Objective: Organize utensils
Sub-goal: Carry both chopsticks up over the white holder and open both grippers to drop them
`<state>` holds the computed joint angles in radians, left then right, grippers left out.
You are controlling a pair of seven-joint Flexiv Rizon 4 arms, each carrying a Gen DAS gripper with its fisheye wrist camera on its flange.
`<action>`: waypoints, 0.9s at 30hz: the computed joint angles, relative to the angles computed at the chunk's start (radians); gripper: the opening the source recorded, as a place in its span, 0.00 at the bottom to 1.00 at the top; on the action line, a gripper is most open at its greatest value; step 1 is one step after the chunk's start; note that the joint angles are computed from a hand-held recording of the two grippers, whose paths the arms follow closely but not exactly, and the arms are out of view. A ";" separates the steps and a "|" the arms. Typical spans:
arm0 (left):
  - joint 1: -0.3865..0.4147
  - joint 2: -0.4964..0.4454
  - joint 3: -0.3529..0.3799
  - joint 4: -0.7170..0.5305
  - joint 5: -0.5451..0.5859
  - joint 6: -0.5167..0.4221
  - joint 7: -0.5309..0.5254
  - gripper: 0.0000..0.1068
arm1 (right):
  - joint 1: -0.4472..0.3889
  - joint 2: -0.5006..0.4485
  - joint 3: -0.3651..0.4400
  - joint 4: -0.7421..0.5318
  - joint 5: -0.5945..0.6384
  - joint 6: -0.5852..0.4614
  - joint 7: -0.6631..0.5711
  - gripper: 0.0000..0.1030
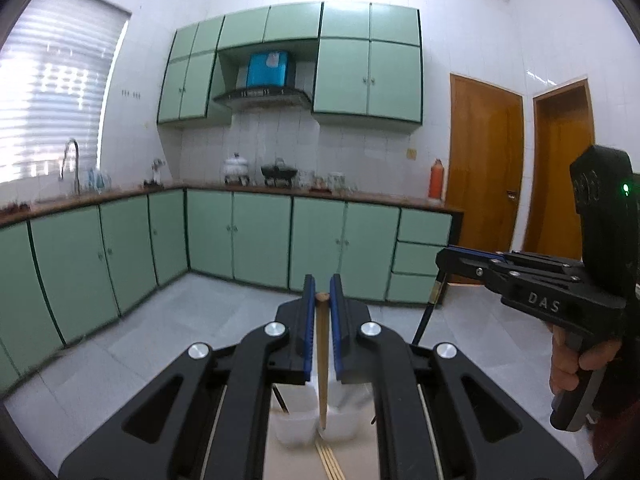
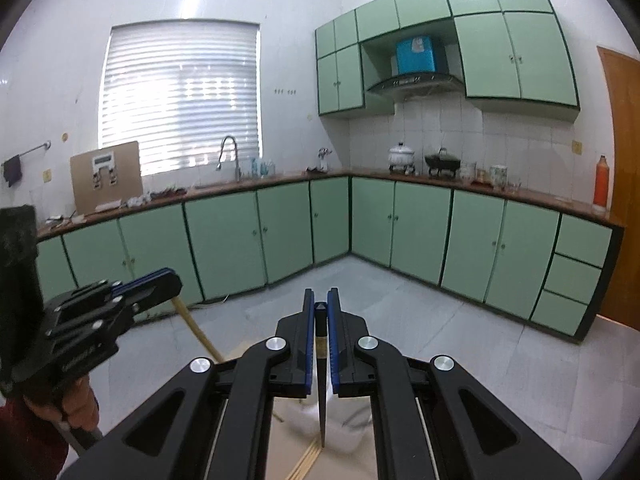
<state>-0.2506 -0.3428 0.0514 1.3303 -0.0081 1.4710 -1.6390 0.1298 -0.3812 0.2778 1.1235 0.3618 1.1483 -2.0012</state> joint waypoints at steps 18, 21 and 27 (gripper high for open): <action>-0.044 -0.266 0.116 -0.294 0.078 -0.036 -0.129 0.05 | 0.044 -0.241 -0.041 -0.105 -0.187 0.033 0.210 0.06; -0.043 -0.268 0.121 -0.299 0.072 -0.030 -0.134 0.05 | 0.036 -0.243 -0.033 -0.096 -0.194 0.042 0.220 0.06; -0.053 -0.289 0.147 -0.317 0.074 -0.029 -0.150 0.05 | 0.037 -0.242 -0.033 -0.087 -0.217 0.054 0.231 0.06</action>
<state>-0.3037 -0.6320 0.1987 1.0128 0.0655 1.4417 -1.7892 0.1665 -0.6237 0.2451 1.0366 0.1447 1.2024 -1.7705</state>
